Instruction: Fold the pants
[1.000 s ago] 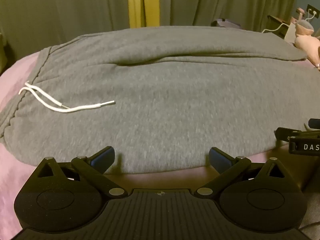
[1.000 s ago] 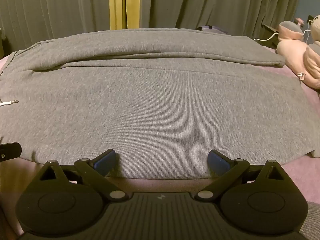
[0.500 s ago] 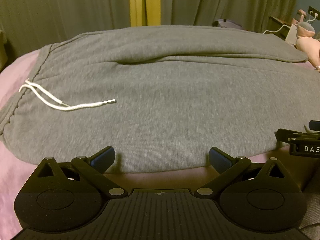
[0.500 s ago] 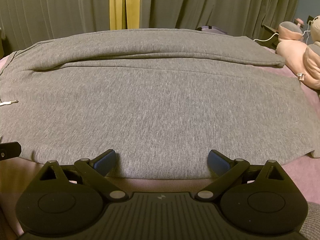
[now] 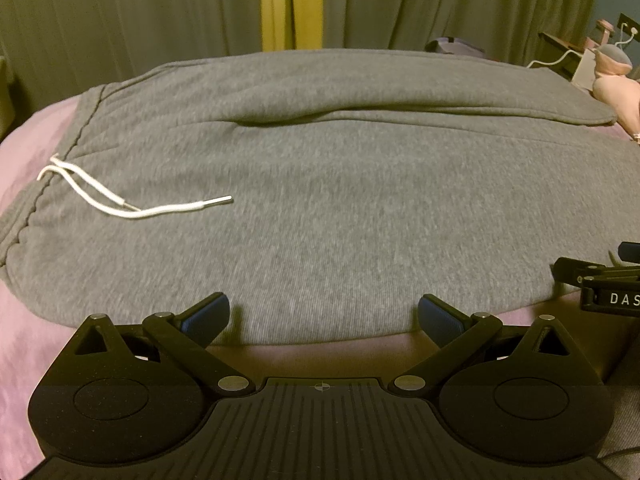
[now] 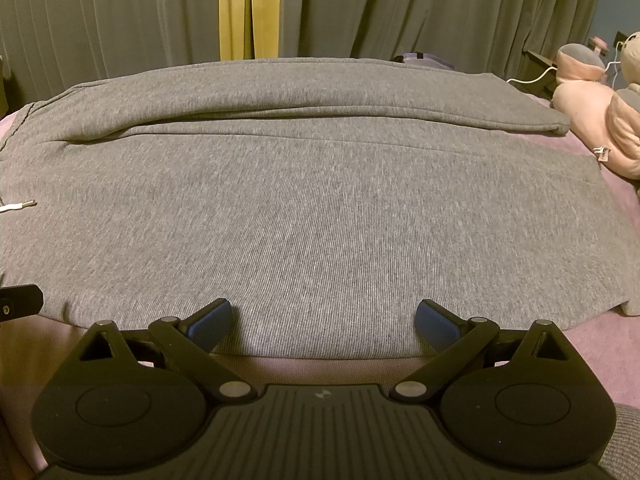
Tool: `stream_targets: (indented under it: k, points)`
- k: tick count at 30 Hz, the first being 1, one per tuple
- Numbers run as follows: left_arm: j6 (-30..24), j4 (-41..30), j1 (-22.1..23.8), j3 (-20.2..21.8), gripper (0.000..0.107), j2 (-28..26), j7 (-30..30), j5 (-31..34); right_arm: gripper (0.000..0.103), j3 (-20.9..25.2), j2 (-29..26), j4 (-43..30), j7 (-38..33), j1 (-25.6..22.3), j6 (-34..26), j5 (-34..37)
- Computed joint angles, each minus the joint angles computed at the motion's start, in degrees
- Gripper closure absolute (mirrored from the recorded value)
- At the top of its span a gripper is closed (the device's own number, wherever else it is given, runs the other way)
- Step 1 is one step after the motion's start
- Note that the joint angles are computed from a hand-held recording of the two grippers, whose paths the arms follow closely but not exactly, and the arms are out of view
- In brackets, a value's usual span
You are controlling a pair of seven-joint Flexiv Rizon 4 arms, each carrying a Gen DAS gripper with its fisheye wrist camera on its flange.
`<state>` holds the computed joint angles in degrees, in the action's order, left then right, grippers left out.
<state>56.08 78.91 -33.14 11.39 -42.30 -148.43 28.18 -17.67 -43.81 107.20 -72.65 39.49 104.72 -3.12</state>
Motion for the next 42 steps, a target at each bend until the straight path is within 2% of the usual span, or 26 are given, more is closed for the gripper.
stream_targets:
  k: [42]
  points:
    - [-0.22,0.61,1.26,-0.95,0.004,0.21,0.91,-2.59,0.004,0.08,-0.24,-0.27,0.00,-0.02,-0.08,-0.02]
